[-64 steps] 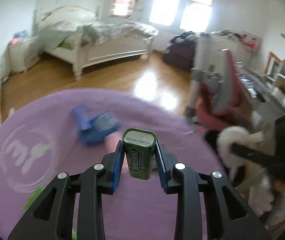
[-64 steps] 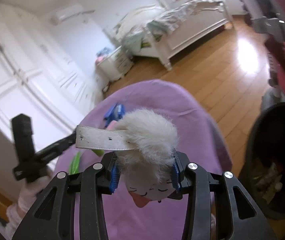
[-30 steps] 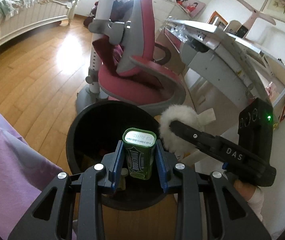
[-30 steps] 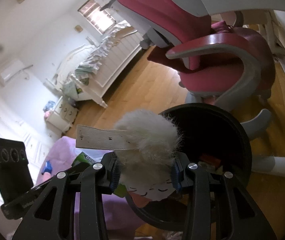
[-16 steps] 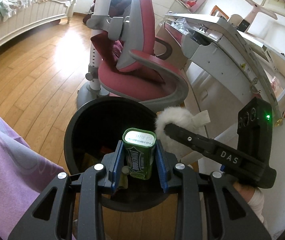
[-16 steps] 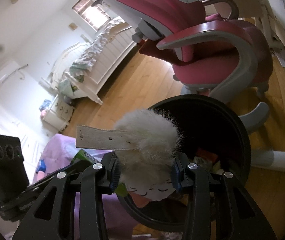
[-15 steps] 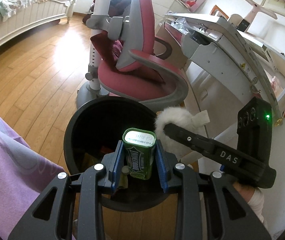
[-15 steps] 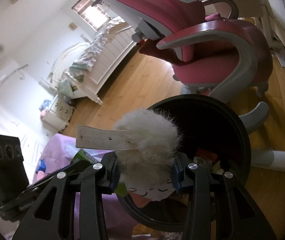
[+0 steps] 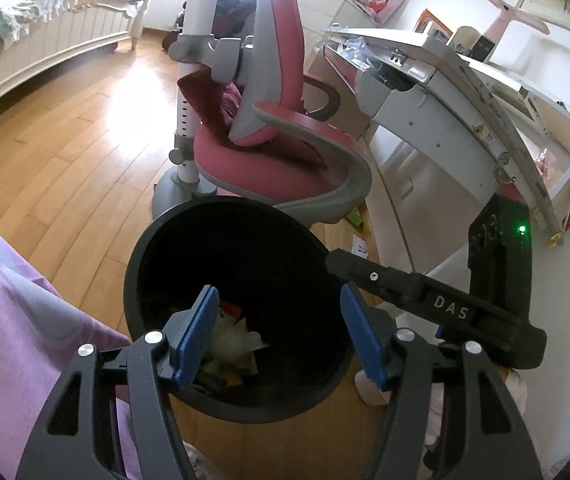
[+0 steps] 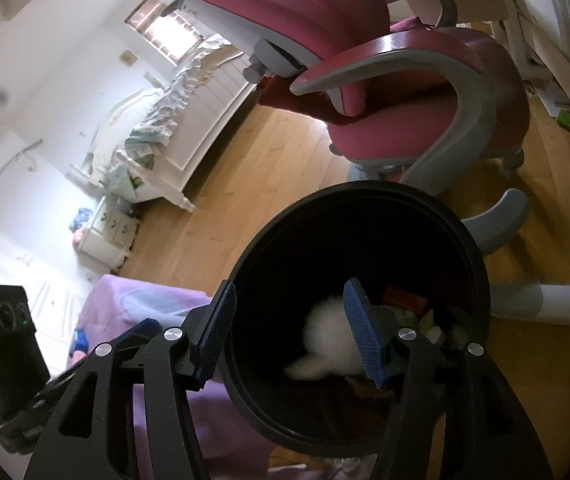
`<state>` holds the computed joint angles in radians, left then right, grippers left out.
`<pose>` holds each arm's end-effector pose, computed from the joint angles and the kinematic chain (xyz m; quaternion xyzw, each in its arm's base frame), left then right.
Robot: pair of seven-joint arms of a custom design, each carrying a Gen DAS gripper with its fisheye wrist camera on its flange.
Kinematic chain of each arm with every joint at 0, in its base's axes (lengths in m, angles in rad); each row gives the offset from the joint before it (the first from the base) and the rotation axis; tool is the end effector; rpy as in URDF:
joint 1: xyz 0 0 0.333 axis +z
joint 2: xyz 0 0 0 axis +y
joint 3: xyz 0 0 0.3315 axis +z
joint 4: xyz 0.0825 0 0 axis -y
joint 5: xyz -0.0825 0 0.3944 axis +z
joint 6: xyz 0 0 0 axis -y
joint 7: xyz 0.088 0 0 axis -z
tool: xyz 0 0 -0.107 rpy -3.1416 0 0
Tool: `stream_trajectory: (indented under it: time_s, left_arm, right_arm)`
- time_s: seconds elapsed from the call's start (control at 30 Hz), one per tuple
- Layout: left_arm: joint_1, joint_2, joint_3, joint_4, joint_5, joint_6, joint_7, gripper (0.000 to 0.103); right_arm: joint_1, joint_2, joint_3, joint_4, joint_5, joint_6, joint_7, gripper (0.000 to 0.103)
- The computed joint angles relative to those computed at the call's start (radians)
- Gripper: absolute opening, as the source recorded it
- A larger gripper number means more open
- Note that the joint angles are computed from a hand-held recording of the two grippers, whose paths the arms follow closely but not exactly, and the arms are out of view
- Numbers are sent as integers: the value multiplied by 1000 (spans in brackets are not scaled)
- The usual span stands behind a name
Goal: Collect trash
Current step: 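Open both tools to drop the gum box and toy into the bin, then move both open tools back over the purple table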
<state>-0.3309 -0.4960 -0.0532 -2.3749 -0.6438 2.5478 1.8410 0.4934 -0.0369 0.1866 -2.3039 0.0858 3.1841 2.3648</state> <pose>0.4191 -0.1649 0.5908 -0.5667 0.7226 -0.3948 0.0295 0.4430 0.3493 0.4819 -0.5683 0.6938 -0.0072 0.4423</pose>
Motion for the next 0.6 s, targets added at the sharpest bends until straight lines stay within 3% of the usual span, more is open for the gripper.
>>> stream_trajectory:
  time_s: [0.2,0.6]
  left_arm:
    - [2,-12,-8,-9,18,10,-5,64]
    - [7,-88,-5,-42,75,8,-52,65]
  right_arm:
    - [16,2,-5,8,44,-11,-48,57]
    - [6,-1,9,22,-26,-30,6,57]
